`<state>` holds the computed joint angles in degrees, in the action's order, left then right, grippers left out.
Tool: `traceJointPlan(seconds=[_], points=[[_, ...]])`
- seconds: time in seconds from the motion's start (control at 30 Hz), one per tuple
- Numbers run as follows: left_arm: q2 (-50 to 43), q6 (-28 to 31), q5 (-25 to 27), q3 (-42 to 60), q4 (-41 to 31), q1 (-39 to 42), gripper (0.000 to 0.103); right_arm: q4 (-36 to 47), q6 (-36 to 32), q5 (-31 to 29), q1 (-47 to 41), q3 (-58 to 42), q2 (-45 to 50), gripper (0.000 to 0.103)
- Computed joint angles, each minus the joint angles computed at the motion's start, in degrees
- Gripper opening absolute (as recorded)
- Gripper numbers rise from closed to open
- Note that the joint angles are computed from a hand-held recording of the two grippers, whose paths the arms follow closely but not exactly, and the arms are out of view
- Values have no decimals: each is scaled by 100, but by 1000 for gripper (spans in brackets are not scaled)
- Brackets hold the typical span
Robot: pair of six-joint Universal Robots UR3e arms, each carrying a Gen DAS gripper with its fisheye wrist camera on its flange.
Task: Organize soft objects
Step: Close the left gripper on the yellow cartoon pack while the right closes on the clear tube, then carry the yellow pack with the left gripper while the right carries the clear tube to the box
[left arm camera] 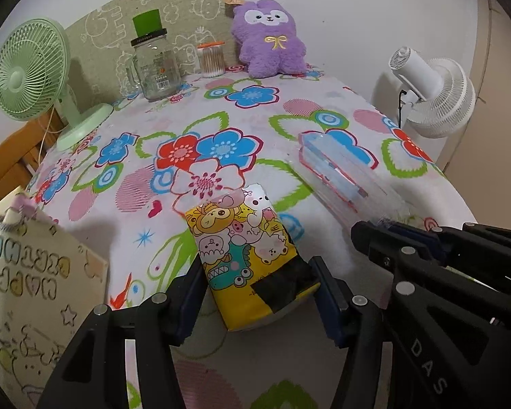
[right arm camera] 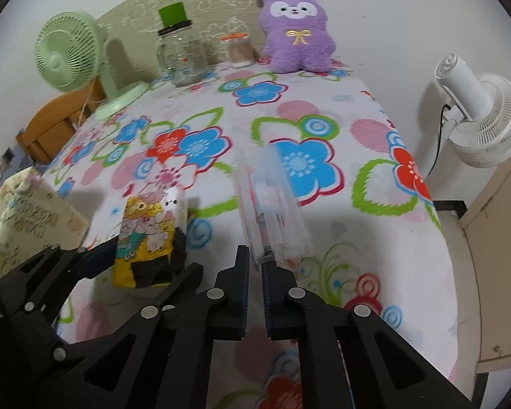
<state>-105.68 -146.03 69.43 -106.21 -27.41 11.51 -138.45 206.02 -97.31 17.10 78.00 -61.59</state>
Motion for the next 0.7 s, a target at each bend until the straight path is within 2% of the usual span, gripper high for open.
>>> traceJointPlan(seconds=[0.7], points=[[1332, 1010, -821, -1107, -580, 957, 57, 104, 586, -331, 727, 290, -517, 9]])
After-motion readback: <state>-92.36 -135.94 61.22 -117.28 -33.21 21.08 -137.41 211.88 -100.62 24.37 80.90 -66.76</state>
